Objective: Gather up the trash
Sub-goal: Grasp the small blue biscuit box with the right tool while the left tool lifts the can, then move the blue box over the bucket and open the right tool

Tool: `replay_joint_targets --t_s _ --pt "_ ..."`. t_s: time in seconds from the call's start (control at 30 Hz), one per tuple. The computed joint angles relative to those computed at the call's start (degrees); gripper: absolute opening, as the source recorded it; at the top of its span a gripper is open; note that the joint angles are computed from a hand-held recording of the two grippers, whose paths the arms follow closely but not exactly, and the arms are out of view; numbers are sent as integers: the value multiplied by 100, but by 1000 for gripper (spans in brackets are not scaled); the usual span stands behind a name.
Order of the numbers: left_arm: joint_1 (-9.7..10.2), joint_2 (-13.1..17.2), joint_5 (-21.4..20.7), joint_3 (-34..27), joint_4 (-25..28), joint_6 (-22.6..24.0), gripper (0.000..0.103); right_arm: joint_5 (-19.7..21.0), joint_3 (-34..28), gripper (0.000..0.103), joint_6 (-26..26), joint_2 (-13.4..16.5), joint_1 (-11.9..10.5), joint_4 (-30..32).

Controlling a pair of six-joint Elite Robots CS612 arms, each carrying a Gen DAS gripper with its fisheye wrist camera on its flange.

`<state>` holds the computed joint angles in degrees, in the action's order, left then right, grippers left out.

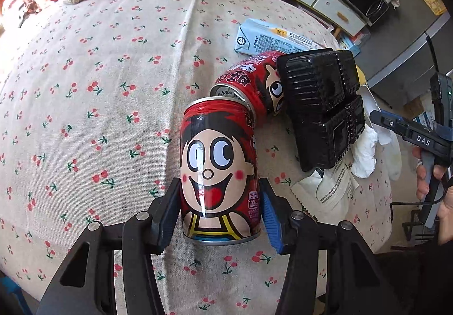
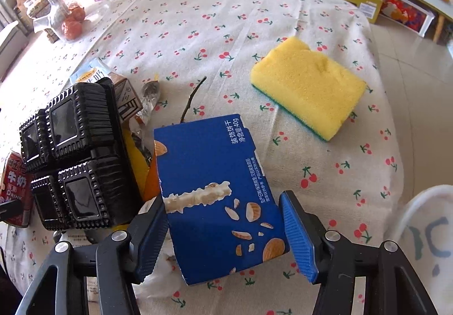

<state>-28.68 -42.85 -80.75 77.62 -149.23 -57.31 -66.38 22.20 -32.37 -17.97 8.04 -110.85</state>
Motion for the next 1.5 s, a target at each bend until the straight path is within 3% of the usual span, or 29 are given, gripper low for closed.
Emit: replay_joint_targets --t_s 0.1,0.3,0.53,0.77,1.1,1.3,1.5 --pt "-67 -30 261 -28 174 129 55 23 551 66 68 -311 -42 -356" --pt "-129 -192 452 193 -149 51 55 67 1419 66 305 -815 -123 -1054" --pt "-240 -323 678 294 -479 180 55 -19 2016 66 931 -1173 -267 -1437" --pt "-340 -183 627 -100 -589 673 55 -131 2481 66 1486 -1421 -492 -1905" --pt "-490 434 250 -1317 -250 1414 55 -493 2741 67 2043 -1530 -788 -2120" --pt "-565 862 63 -2094 87 1698 55 -816 2430 67 2229 -1310 -854 -2056" --pt "-586 1229 -26 -2745 408 1850 55 -869 1981 67 2315 -1047 -874 -1841"
